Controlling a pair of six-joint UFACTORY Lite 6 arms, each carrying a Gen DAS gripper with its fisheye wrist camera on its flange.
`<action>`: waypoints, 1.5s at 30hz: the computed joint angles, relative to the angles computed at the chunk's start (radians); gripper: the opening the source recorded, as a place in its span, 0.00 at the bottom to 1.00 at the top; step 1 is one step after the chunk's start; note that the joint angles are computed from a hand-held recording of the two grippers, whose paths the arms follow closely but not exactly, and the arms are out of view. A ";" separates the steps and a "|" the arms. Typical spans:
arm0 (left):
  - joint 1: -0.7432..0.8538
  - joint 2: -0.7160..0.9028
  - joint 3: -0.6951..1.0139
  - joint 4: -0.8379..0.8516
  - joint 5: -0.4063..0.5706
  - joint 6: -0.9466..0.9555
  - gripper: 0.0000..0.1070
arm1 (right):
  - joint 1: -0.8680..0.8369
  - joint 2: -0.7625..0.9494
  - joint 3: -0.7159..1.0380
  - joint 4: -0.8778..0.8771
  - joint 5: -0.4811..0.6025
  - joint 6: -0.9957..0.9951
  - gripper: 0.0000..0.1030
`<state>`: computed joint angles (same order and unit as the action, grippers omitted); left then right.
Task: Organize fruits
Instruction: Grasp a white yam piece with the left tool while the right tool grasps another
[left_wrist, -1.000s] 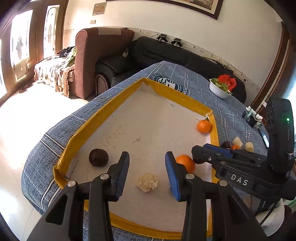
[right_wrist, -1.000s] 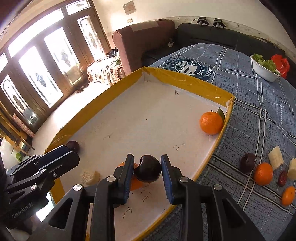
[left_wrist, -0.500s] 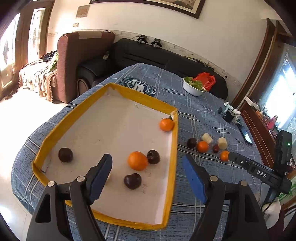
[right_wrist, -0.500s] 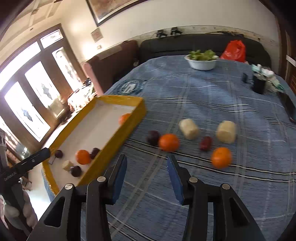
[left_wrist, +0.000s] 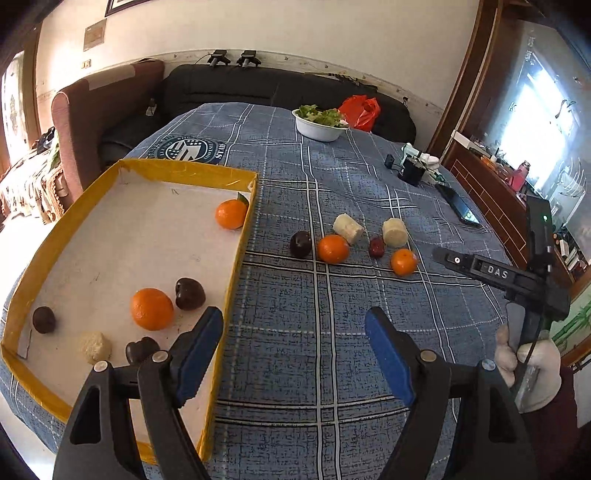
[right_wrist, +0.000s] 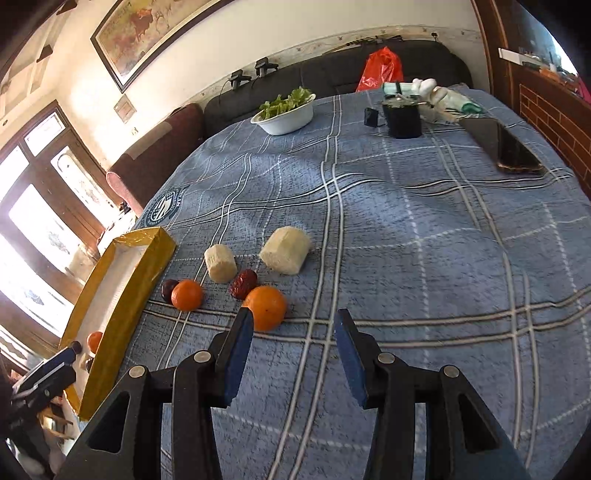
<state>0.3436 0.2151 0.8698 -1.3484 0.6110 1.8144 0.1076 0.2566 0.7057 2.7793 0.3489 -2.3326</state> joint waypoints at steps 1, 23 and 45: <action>-0.005 -0.001 -0.002 -0.006 -0.004 0.005 0.73 | 0.015 0.030 0.034 0.029 -0.002 -0.014 0.48; -0.336 0.516 0.754 0.424 0.024 -0.760 0.73 | -0.003 0.454 0.537 -0.205 -0.130 0.236 0.43; -0.515 0.945 1.304 0.838 0.050 -1.216 0.35 | -0.112 0.371 0.422 -0.368 0.023 0.420 0.43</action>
<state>-0.1717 1.1599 2.1740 -0.5102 0.6607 0.5986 -0.0040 0.6278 1.1272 2.4116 0.3724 -1.9122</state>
